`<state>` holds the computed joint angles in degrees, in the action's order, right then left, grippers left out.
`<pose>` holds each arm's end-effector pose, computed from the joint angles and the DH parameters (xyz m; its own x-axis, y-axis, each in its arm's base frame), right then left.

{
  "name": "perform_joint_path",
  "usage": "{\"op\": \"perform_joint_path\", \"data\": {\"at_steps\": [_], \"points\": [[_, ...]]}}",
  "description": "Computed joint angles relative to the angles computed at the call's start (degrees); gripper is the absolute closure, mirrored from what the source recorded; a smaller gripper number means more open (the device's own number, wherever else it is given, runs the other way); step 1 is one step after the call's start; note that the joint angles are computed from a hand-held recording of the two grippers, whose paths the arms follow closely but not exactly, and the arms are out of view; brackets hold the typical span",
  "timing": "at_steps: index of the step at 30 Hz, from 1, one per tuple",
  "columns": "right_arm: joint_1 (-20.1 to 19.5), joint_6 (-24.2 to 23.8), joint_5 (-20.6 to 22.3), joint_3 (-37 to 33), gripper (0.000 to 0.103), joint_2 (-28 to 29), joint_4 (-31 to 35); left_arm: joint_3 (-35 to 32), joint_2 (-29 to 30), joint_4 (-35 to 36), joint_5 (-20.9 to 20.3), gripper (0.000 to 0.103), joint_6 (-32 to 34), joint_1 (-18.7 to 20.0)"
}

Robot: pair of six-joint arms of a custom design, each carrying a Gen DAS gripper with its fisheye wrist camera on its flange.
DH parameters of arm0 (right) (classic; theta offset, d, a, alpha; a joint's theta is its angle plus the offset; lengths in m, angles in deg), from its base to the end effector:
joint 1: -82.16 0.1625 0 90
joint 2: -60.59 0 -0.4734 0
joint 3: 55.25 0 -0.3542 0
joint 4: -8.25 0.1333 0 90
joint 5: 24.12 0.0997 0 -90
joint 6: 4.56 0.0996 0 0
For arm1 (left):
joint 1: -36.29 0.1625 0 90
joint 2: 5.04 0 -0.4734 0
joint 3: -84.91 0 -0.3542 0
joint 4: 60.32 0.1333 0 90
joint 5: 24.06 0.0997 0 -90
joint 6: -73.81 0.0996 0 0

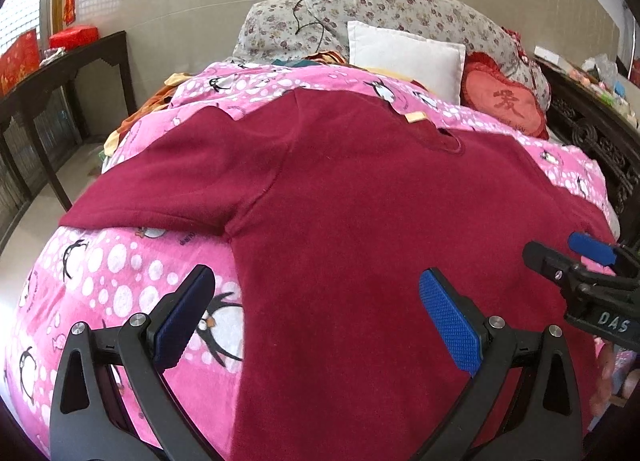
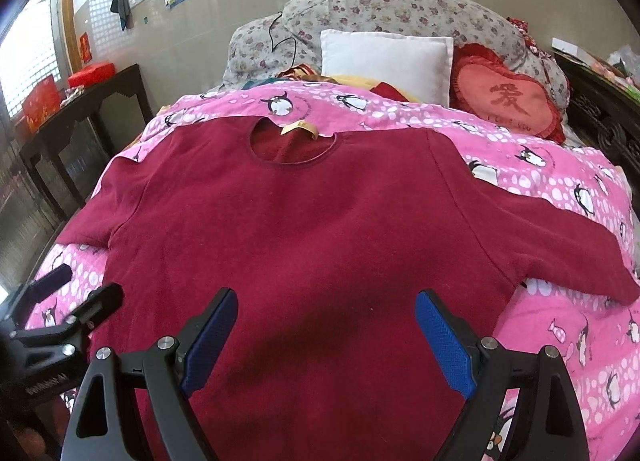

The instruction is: Fold small clothes

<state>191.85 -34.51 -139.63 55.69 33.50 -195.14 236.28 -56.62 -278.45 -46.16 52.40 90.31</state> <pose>0.2841 -0.5255 -0.0031 -0.6519 -0.4992 0.5708 -0.7139 0.6578 -0.2401 -0.0169 -0.4073 0.1987 -0.7128 -0.3856 -0.5859 0.2759 0.6138 -0.7396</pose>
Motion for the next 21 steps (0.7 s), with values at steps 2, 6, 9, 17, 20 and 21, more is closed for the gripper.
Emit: {"op": "perform_joint_path", "data": {"at_steps": [2,6,9,17,20,21], "points": [[0.42,-0.88,-0.29,-0.83,0.013,0.61,0.39,0.58,-1.85,-1.47,-1.6,0.0,0.48,0.76],[1.6,-1.55,0.57,-3.03,0.013,1.74,3.25,1.85,-9.05,-0.01,-5.46,0.0,-1.56,4.16],[2.66,-2.4,1.99,-4.91,0.015,2.91,5.8,2.67,-13.57,0.84,-5.5,0.0,-3.05,6.78],[5.15,-0.3,4.29,-13.24,0.021,8.17,14.98,1.11,-24.54,-4.12,-15.27,0.001,-9.02,22.39],[5.29,0.78,5.15,-14.17,0.021,9.07,16.81,-2.58,-26.19,-2.18,-24.51,0.001,-11.13,30.19],[5.36,0.72,5.05,-14.43,0.021,9.46,17.19,-4.1,-25.95,-1.77,-27.79,0.001,-11.87,32.75]]}}
